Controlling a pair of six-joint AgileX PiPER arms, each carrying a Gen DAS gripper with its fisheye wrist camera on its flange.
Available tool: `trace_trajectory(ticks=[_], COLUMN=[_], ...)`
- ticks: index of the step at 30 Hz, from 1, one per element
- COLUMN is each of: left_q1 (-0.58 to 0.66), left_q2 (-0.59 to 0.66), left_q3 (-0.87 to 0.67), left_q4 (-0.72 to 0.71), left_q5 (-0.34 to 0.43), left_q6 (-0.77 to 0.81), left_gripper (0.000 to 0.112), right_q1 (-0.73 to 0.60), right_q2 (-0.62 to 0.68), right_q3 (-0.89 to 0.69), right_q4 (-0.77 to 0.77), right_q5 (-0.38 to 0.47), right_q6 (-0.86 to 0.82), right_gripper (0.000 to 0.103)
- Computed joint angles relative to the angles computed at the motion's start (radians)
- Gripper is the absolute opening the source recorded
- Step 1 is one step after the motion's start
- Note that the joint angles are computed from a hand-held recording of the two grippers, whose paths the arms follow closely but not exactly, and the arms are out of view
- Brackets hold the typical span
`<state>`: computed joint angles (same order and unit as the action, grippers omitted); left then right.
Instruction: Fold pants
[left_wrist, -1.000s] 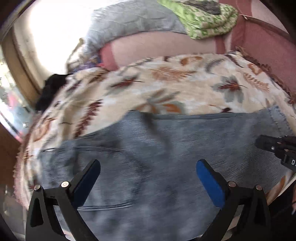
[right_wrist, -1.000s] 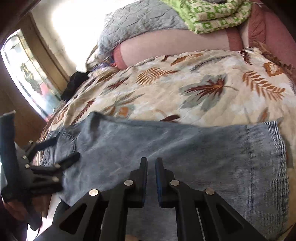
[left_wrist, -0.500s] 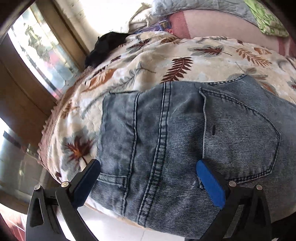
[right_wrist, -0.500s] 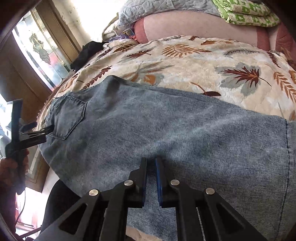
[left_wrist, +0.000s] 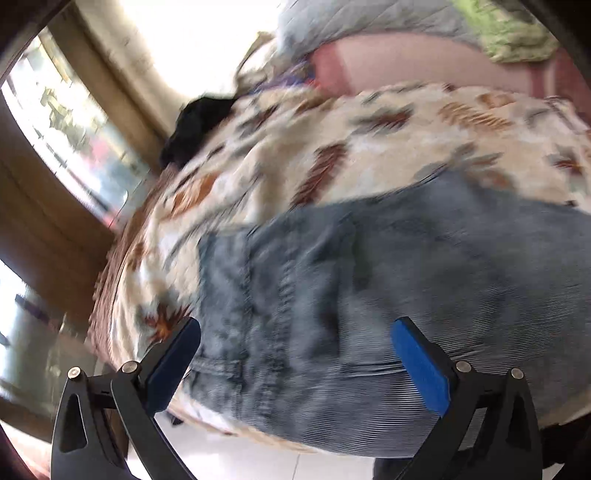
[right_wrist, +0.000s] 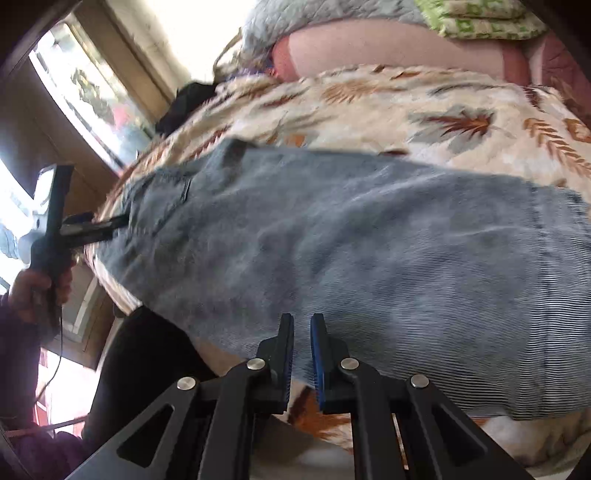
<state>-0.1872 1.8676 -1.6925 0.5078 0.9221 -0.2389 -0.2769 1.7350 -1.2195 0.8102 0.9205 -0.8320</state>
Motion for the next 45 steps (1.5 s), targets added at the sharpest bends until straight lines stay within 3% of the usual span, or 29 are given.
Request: trace_trajectory(ticks=[4, 9, 11, 13, 14, 21, 33, 41, 45], left_q1=[-0.132, -0.265, -0.304, -0.337, -0.348, -0.427, -0.469, -0.489, -0.493], left_q2=[-0.057, -0.018, 0.003, 0.040, 0.053, 0.133, 0.255, 0.293, 0.273], left_q3=[-0.004, -0.113, -0.156, -0.225, -0.245, -0.354, -0.526, -0.532, -0.450], left_q4=[0.017, 0.015, 0.009, -0.011, -0.022, -0.029, -0.076, -0.128, -0.137], left_q5=[-0.054, -0.030, -0.011, 0.030, 0.039, 0.088, 0.158, 0.189, 0.161], left_q6=[-0.031, -0.061, -0.061, -0.048, -0.042, -0.029, 0.031, 0.048, 0.047], left_gripper=[0.103, 0.103, 0.103, 0.103, 0.103, 0.103, 0.103, 0.103, 0.103], right_q1=[-0.119, -0.239, -0.264, -0.300, -0.317, -0.425, -0.453, -0.480, -0.483], right_q2=[-0.033, -0.036, -0.033, -0.034, -0.038, -0.021, 0.140, 0.190, 0.179], right_q3=[0.018, 0.017, 0.004, 0.005, 0.011, -0.008, -0.221, -0.275, -0.257], right_q4=[0.098, 0.148, 0.148, 0.160, 0.171, 0.176, -0.029, 0.005, 0.024], right_q5=[-0.033, -0.063, -0.056, -0.042, -0.034, 0.037, 0.119, 0.151, 0.139], right_q6=[-0.022, 0.038, 0.057, 0.056, 0.049, 0.049, 0.213, 0.233, 0.219], right_gripper=[0.012, 0.012, 0.022, 0.043, 0.045, 0.045, 0.045, 0.045, 0.045])
